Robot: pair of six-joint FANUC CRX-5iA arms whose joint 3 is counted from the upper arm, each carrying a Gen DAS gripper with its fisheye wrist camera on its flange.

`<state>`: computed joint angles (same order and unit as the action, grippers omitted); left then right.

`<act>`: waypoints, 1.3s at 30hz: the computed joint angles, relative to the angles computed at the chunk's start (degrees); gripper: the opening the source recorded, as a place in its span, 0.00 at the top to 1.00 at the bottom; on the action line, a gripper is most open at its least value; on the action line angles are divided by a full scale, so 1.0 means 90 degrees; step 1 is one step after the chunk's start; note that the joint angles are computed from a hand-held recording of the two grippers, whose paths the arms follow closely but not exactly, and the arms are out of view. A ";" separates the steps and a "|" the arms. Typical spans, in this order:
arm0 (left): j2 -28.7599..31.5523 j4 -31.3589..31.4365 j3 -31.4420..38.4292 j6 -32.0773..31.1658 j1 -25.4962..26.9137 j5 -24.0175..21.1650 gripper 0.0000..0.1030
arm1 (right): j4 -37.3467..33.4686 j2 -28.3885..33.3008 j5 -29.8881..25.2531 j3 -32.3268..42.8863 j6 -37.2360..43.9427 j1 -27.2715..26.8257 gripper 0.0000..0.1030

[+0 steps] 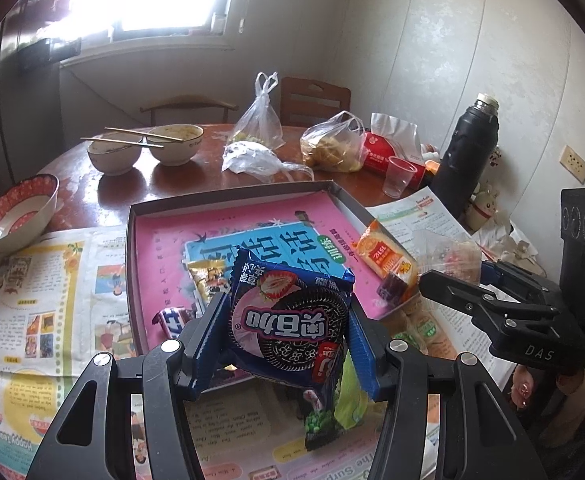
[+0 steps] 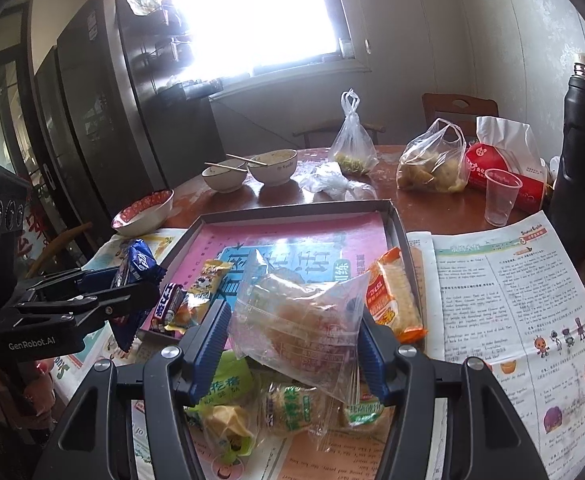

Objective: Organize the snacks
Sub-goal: 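Lift and carry the cookie pack and bread bag toward the pink tray with both tools, then lower the cookie pack and bread bag over the tray with both tools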

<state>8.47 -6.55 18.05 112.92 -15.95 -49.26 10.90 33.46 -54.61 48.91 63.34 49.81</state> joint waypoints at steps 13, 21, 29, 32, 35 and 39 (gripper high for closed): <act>0.0415 0.0051 0.0480 -0.0052 0.0013 -0.0104 0.44 | 0.0026 0.0353 -0.0122 0.0616 0.0114 -0.0035 0.42; 0.0657 0.0095 0.0712 -0.0030 0.0014 -0.0224 0.44 | -0.0057 0.0697 -0.0373 0.1210 0.0215 -0.0038 0.42; 0.0819 0.0215 0.0810 -0.0136 0.0052 -0.0221 0.44 | -0.0189 0.0871 -0.0505 0.1476 0.0331 -0.0077 0.42; 0.0893 0.0333 0.0818 -0.0200 0.0103 -0.0225 0.44 | -0.0207 0.1007 -0.0635 0.1683 0.0366 -0.0109 0.42; 0.0964 0.0369 0.0866 -0.0244 0.0116 -0.0268 0.44 | -0.0256 0.1125 -0.0745 0.1882 0.0370 -0.0148 0.42; 0.1017 0.0421 0.0882 -0.0298 0.0135 -0.0267 0.44 | -0.0304 0.1255 -0.0864 0.2098 0.0414 -0.0178 0.42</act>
